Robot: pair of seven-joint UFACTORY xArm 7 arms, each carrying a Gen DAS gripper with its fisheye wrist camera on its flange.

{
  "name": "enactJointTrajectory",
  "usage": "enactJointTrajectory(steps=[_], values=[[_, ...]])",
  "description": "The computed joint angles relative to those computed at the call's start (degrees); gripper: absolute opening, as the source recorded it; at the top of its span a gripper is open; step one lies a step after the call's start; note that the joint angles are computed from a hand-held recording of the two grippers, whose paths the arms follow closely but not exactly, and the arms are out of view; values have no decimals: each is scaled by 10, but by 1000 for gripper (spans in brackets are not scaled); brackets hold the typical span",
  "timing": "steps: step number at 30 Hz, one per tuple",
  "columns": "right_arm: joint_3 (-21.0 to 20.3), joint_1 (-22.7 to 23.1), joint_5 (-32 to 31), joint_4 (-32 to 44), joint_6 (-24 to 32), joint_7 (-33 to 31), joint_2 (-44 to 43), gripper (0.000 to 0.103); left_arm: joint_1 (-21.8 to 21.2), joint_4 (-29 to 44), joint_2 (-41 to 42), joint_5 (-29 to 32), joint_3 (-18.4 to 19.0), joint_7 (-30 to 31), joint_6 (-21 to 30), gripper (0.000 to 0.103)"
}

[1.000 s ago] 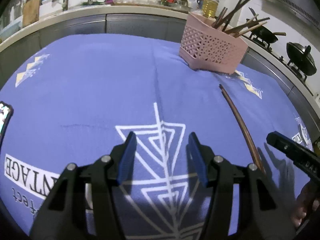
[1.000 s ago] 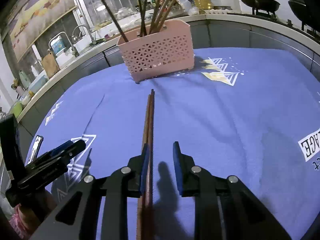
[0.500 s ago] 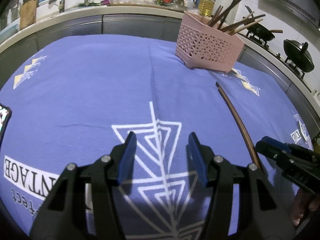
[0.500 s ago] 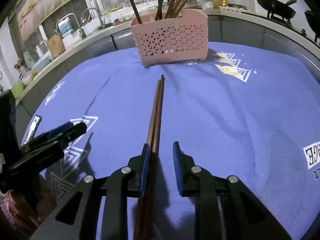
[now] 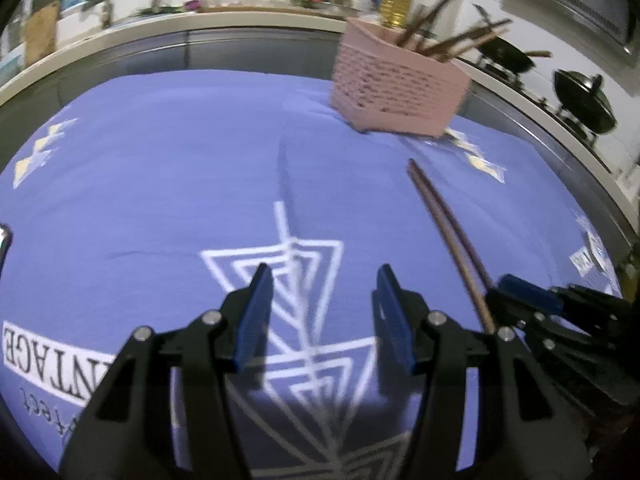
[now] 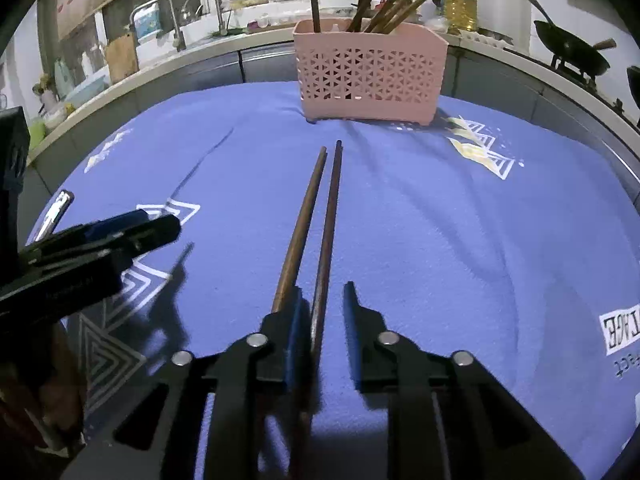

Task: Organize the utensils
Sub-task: 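Close the right gripper on a chopstick while the left gripper grasps another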

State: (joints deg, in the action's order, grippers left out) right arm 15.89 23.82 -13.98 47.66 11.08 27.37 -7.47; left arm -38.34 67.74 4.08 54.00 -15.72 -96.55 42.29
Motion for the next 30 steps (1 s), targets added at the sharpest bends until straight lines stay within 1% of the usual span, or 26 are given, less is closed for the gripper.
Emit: enactJointTrajectory(steps=[2, 4, 6, 8, 9, 10, 11, 12, 14, 15, 17, 18, 19, 20, 21, 22, 24, 27, 28, 30], values=[[-8, 8, 25, -8, -16, -11, 0, 6, 1, 19, 14, -13, 0, 30, -14, 52], [-17, 17, 60, -15, -27, -23, -2, 6, 1, 37, 28, -26, 4, 55, -35, 52], [-20, 9, 76, -24, -34, -8, -8, 6, -1, 59, 46, -45, 11, 81, -54, 52], [-30, 11, 101, -31, -33, -19, -14, 6, -7, 96, 74, -68, 18, 118, -55, 52], [-32, 10, 109, -34, -31, -21, -19, 6, -13, 116, 88, -79, 22, 137, -50, 54], [-43, 18, 133, -42, -31, -35, -26, 6, -18, 132, 100, -89, 27, 153, -45, 56], [-45, 20, 144, -48, -32, -41, -30, 6, -22, 152, 115, -101, 31, 170, -40, 57], [-47, 21, 152, -55, -34, -47, -36, 6, -27, 166, 126, -110, 36, 184, -37, 57], [-49, 23, 163, -69, -37, -58, -49, 6, -39, 208, 155, -129, 45, 218, -14, 57], [-54, 29, 174, -73, -37, -67, -52, 6, -47, 225, 167, -137, 50, 231, 0, 57], [-87, 67, 232, -78, -38, -116, -56, 6, -61, 254, 189, -155, 59, 252, 23, 57], [-95, 76, 252, -78, -38, -133, -56, 6, -75, 260, 193, -144, 70, 249, 35, 54], [-103, 86, 274, -79, -41, -150, -55, 6, -86, 269, 199, -137, 78, 254, 49, 46], [-108, 93, 292, -78, -43, -164, -55, 6, -92, 271, 200, -134, 82, 261, 55, 33], [-109, 95, 305, -79, -43, -173, -55, 6, -89, 259, 193, -139, 83, 266, 40, 21], [-114, 102, 323, -78, -44, -187, -55, 6, -79, 237, 180, -155, 79, 271, 12, 15], [-119, 110, 350, -77, -44, -209, -55, 7, -70, 204, 159, -168, 79, 274, -14, 13], [-132, 122, 394, -69, -35, -251, -53, 7, -65, 161, 128, -163, 77, 270, -24, 11], [-136, 125, 409, -62, -30, -268, -50, 7, -58, 139, 113, -168, 73, 271, -36, 10], [-132, 117, 426, -49, -22, -287, -43, 8, -44, 102, 87, -176, 64, 276, -58, 10]])
